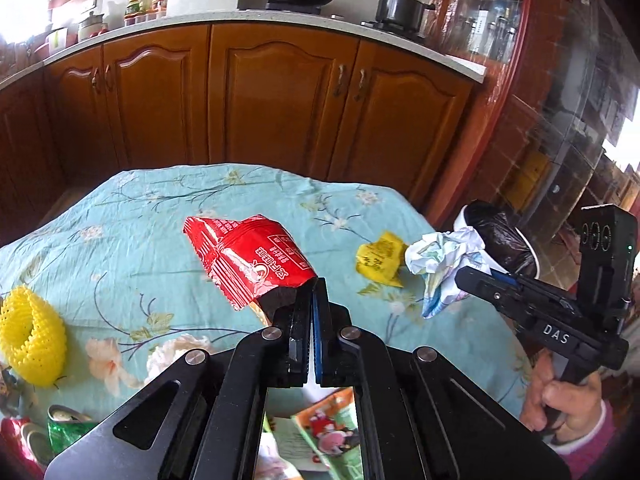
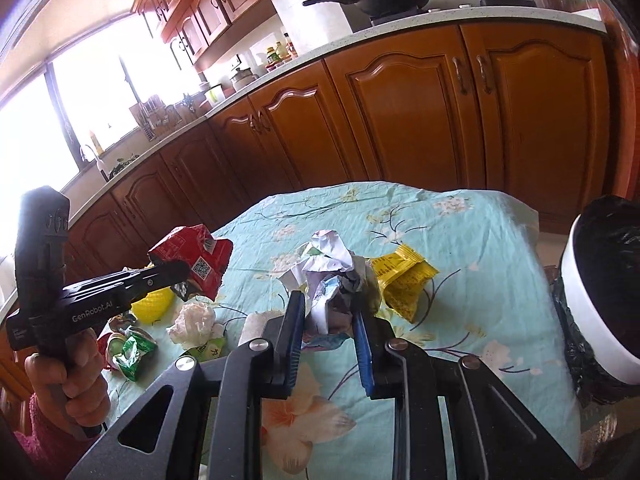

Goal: Collect trash
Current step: 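Carry the red bag and white paper over the bin with both tools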

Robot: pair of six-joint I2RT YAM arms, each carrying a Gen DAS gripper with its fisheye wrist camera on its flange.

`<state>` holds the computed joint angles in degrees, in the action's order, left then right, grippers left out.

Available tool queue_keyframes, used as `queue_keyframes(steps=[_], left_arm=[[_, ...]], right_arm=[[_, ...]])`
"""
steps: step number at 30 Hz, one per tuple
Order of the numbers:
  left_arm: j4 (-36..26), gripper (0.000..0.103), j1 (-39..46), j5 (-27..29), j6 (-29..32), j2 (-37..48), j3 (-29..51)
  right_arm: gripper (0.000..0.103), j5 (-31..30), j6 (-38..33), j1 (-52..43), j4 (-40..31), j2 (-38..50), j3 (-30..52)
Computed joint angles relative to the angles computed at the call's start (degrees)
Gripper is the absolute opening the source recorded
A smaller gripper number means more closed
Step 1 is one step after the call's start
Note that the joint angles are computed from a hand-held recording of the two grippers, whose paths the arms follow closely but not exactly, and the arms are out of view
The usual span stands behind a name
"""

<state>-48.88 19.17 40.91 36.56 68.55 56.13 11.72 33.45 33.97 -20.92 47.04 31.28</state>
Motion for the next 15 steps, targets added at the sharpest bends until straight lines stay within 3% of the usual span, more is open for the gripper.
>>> queue_keyframes(steps=[9,15], left_arm=[[-1.99,0.000,-12.12,-1.21,-4.96,-8.82,-3.79],[0.77,0.000,-22.74,-4.85,-12.16,-12.39,-6.73]], right_arm=[[0.024,-0.36,-1.12,-5.96,-12.70,-15.43,-1.68],[0.024,-4.33,-3.71,-14.55,-21.67,-25.28,-1.93]])
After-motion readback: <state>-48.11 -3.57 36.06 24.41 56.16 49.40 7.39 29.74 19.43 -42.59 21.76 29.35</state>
